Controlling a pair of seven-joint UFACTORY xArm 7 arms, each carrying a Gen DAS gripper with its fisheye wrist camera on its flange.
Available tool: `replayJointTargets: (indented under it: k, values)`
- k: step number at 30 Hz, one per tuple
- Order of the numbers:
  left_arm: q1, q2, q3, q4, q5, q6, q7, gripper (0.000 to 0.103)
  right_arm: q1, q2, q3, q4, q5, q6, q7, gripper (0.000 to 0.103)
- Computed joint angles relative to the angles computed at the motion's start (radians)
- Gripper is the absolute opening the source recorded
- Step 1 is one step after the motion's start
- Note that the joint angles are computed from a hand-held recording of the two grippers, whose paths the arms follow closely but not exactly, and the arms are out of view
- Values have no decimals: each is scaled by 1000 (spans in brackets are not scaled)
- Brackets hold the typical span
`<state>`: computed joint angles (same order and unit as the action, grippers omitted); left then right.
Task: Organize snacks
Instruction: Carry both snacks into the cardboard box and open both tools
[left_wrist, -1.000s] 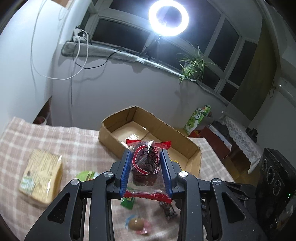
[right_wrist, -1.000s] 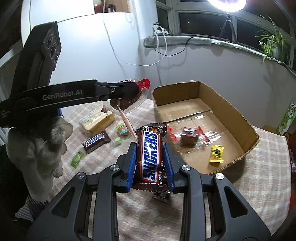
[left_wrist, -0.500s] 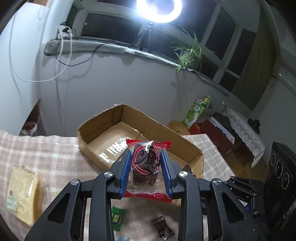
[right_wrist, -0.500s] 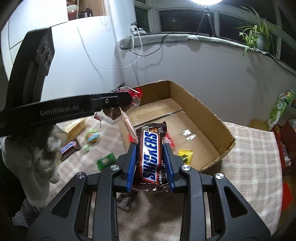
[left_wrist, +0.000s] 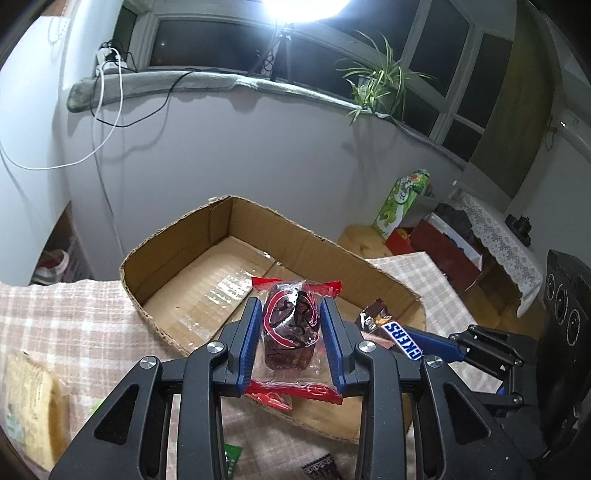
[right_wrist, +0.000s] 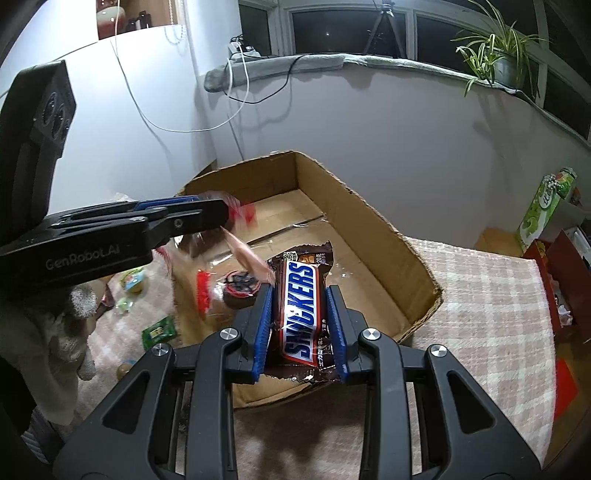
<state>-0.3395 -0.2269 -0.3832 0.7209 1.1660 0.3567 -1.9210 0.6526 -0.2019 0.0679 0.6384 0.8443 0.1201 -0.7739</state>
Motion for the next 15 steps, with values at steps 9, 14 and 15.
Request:
replayJointTargets:
  k: [9,14,15]
  values:
    - [-14,6,6,9,-13,48,15,52,-16,14,11,2,-1,-28,7,52]
    - [-19,-7,4,3,-28,56,26,52,-5,-19,1,-19,-31,-36,36,53]
    - [-20,-11,3,2,-32,58,29,52,-6,-31,2,-27,-46,-33,51,53]
